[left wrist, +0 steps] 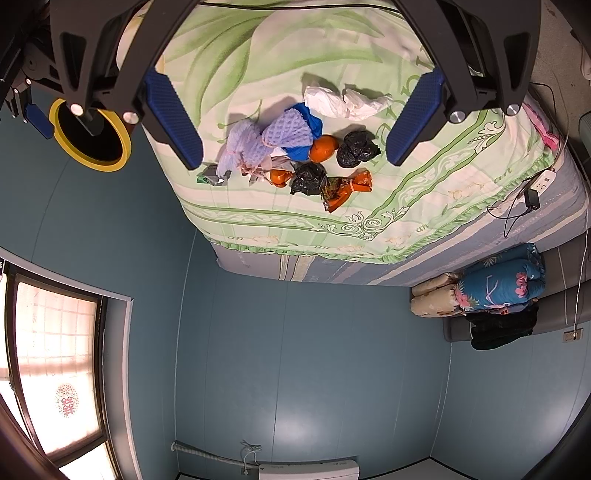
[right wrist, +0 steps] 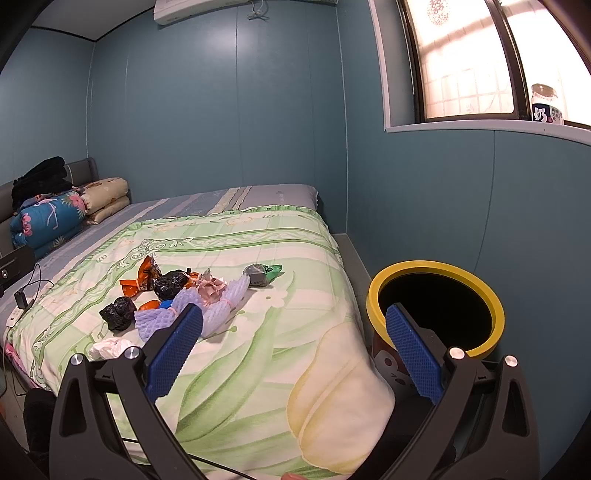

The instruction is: Collect trash

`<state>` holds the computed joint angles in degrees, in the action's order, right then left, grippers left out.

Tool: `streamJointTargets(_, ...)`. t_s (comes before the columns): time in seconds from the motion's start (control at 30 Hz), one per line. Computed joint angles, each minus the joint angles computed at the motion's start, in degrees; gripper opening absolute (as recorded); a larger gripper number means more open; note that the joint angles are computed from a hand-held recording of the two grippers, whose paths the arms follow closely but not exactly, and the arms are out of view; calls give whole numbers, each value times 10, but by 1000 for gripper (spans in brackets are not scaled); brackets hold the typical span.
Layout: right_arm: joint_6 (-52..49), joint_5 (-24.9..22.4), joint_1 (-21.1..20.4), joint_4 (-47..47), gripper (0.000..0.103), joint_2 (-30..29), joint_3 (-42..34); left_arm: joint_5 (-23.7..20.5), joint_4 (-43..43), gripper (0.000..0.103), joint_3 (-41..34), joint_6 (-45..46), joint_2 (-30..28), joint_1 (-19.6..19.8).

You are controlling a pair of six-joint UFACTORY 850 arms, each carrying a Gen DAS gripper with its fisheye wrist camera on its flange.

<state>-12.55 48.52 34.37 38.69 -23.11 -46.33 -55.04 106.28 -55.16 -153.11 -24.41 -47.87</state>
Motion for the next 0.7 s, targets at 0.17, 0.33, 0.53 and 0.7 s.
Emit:
streamJointTargets(0.17, 2, 1, 1, 2, 95, -1, 0, 6, -2, 96, -3, 4, 0, 2)
streamJointTargets(0.33, 2, 0, 0, 2, 95, -1, 0, 9, -3, 96, -3, 4, 1, 2)
streamJointTargets(0.53, 2, 0, -1, 3, 95, -2, 0, 7, -4, 96, -1, 2, 2, 1)
streamJointTargets(0.7, 10, -1, -4, -5, 95, -4, -2, 10, 13, 96, 4, -7, 3, 8)
